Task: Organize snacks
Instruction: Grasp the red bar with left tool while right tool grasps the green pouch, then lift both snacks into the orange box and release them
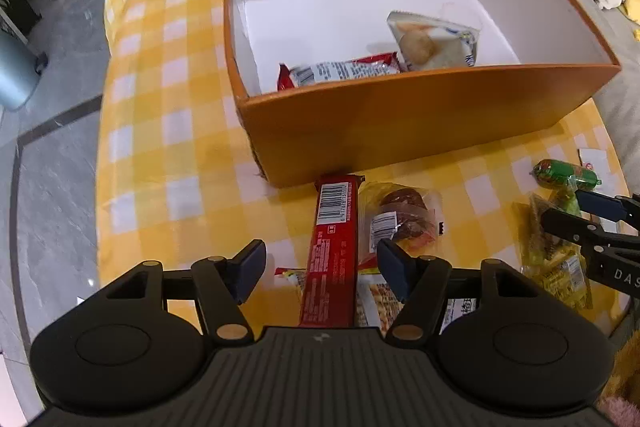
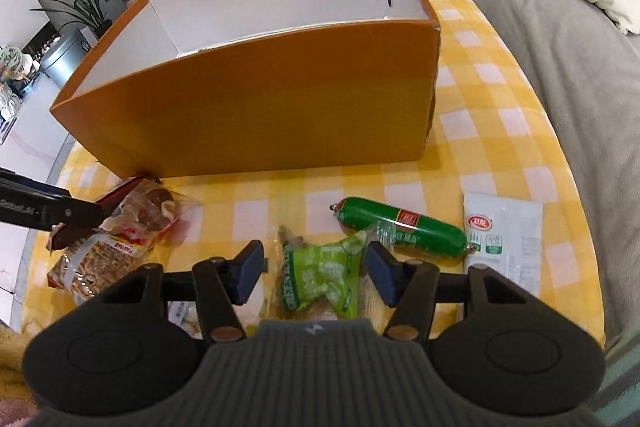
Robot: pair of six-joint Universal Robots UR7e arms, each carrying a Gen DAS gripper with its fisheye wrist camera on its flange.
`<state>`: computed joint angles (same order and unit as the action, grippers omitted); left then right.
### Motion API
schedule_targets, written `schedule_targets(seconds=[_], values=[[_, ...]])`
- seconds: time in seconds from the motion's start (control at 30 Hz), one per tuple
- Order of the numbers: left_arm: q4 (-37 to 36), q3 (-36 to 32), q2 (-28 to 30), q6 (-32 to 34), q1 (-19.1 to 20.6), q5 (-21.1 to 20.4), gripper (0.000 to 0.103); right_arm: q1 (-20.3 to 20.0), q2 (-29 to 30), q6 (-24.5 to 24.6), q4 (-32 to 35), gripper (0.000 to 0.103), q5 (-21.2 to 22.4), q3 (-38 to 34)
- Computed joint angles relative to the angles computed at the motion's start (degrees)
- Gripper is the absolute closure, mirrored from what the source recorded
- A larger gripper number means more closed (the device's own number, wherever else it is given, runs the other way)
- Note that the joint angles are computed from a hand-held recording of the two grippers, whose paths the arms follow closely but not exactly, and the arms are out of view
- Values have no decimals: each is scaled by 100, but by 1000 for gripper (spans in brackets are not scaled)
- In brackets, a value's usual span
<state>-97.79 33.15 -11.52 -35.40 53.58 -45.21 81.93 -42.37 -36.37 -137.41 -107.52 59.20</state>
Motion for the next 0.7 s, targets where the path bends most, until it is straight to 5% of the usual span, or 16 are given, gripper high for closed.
schedule_targets(seconds=[0.23,0.57,0.7], values=[[-25,-99,63,-108,102,-244,33,8,-7,-88,-101,51,-104,44],[-104,-53,42,-346,105,-171,74,-31,-91,113,103,55,-74,44],[-462,302,-127,-325,61,-117,76,-81,-111,403,446,55,23,-77]])
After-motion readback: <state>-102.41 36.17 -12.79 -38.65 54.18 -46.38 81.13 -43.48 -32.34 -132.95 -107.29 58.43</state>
